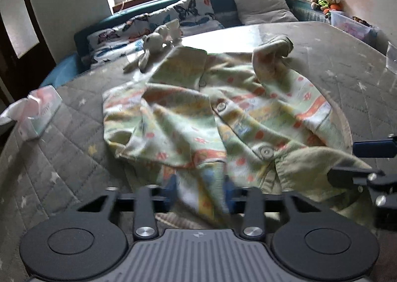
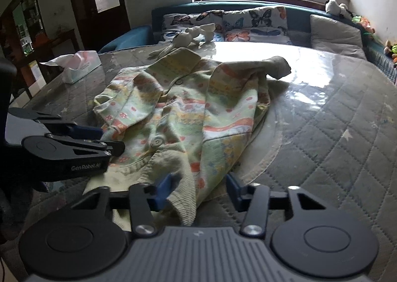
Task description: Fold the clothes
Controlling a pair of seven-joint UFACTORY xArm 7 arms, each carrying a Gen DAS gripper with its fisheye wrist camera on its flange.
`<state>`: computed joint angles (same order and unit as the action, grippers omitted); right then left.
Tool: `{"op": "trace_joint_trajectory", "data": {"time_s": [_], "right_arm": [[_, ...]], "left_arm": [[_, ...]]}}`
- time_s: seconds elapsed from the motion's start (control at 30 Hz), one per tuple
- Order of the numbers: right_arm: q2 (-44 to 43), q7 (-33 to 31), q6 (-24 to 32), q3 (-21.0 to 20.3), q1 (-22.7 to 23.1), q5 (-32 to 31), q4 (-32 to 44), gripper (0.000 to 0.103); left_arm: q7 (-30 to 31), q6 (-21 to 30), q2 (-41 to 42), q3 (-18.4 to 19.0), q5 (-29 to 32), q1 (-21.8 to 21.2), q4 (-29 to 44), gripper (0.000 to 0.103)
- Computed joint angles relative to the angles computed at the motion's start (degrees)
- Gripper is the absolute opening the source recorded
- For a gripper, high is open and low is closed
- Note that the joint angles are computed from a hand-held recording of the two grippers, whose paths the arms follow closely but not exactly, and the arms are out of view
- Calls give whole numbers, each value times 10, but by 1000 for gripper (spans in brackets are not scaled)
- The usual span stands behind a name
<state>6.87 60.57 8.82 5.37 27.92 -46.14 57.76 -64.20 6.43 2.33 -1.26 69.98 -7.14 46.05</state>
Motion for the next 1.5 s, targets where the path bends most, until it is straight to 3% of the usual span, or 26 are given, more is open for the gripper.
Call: {"op": "trace_joint_trajectory", "data": {"time_s": [0.1,0.17,0.33,0.5,0.6,0.67,0.73,0.83,0.93,1.07,1.13,1.2,1.33,1.5], "right_arm": [[2,-26,1,7,-2,25,0,28],[2,-28,3,7,2,27,1,14],[-16,-80,-12,22,-2,69,-20,7],[-44,-239,-25,63,-13,203,-52,7],[-61,-356,-26,81,-13,319,-69,13],[-74,-408,-27,83,-10,378,-75,27],[-78,-372,-28,79,-19,343,-72,32],[-65,-226,-4,69,-42,187,-36,35],[-29,-122,31,42,-41,87,25,43],[33,-99,62,12,-31,74,110,57],[68,-110,76,0,-24,97,154,59],[99,-124,93,-8,-15,119,193,59],[160,-151,118,-26,8,153,269,59],[244,-164,201,-61,59,150,385,58]], "left_arm": [[-12,-28,-5,8,21,9,-8,11],[-36,-34,-10,10,52,14,-9,8],[-54,-69,-50,8,79,42,-46,5],[-6,-100,-104,-1,53,82,-107,4],[101,-106,-133,37,-39,56,-154,4],[166,-104,-148,76,-96,21,-180,4],[225,-102,-158,124,-151,-25,-199,5],[281,-103,-167,166,-204,-67,-212,5],[321,-110,-173,197,-244,-99,-219,10],[369,-120,-183,233,-282,-135,-228,17],[385,-127,-190,237,-296,-136,-234,39],[399,-133,-199,233,-306,-128,-239,47],[426,-143,-210,233,-331,-122,-241,55],[453,-149,-200,242,-372,-135,-229,57]]}}
